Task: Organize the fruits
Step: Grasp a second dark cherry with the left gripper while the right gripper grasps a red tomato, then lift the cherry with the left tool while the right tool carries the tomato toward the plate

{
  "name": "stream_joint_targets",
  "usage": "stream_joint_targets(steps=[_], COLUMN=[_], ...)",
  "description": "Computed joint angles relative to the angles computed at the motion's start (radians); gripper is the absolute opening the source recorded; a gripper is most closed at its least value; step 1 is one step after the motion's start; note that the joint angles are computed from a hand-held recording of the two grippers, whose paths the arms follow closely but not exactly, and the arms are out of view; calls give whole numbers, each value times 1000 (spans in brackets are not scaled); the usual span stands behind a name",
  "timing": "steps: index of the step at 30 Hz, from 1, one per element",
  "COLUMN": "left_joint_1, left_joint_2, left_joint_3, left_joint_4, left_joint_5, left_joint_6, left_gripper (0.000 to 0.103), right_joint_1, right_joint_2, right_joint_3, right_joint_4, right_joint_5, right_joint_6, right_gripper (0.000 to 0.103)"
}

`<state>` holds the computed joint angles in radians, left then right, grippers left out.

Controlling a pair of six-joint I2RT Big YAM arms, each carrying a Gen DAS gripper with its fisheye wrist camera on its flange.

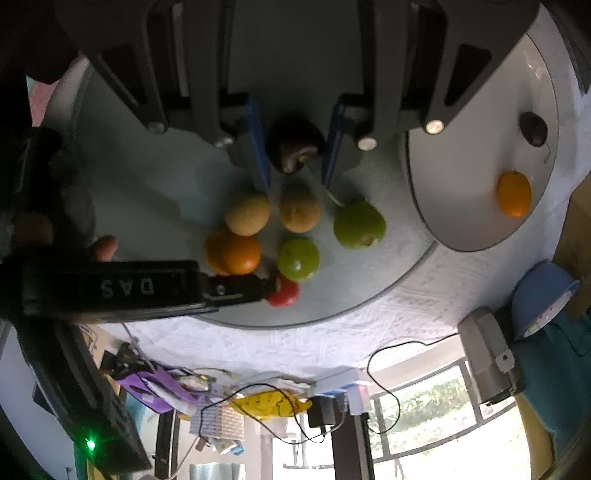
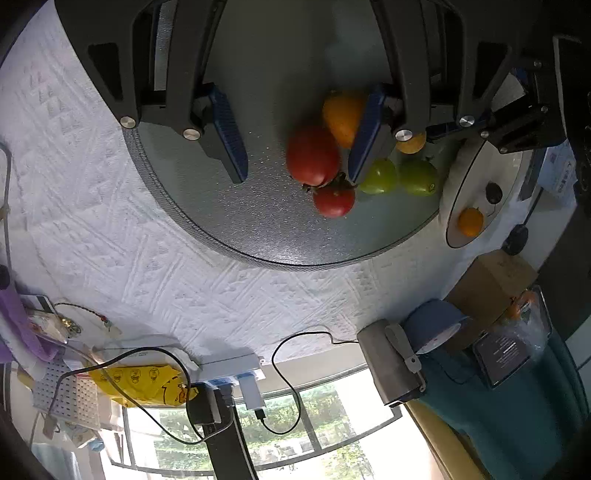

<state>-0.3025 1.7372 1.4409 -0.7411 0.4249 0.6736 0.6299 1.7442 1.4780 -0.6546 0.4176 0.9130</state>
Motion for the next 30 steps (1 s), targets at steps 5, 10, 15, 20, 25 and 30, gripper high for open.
stream_joint_targets(steps=[5,10,15,20,25,30], left_joint_1=[-1,2,4,7,13,20], left_joint_2=[-9,-22,-29,-35,-41,-44], left_joint_3=[-9,-22,-30,-40,-47,-47], left_joint_4=[0,12,24,31,37,44], left_joint_5=[7,18,23,28,39,60], left_joint_6=[-1,-2,-5,-7,-8,-7], left_gripper=[30,30,30,30,30,30], right_joint_1=[7,8,8,7,6,6], right_joint_2=[9,6,-3,-3,6,4], right_joint_3=[13,4,-8,-11,0,-4], right_joint_4=[-5,35,45,49,37,50], right_joint_5=[7,-13,-16,-25,-33,-42], right_joint_6=[-23,-45,-38,-12,-2,-9], right_gripper=[59,43,39,39,51,46])
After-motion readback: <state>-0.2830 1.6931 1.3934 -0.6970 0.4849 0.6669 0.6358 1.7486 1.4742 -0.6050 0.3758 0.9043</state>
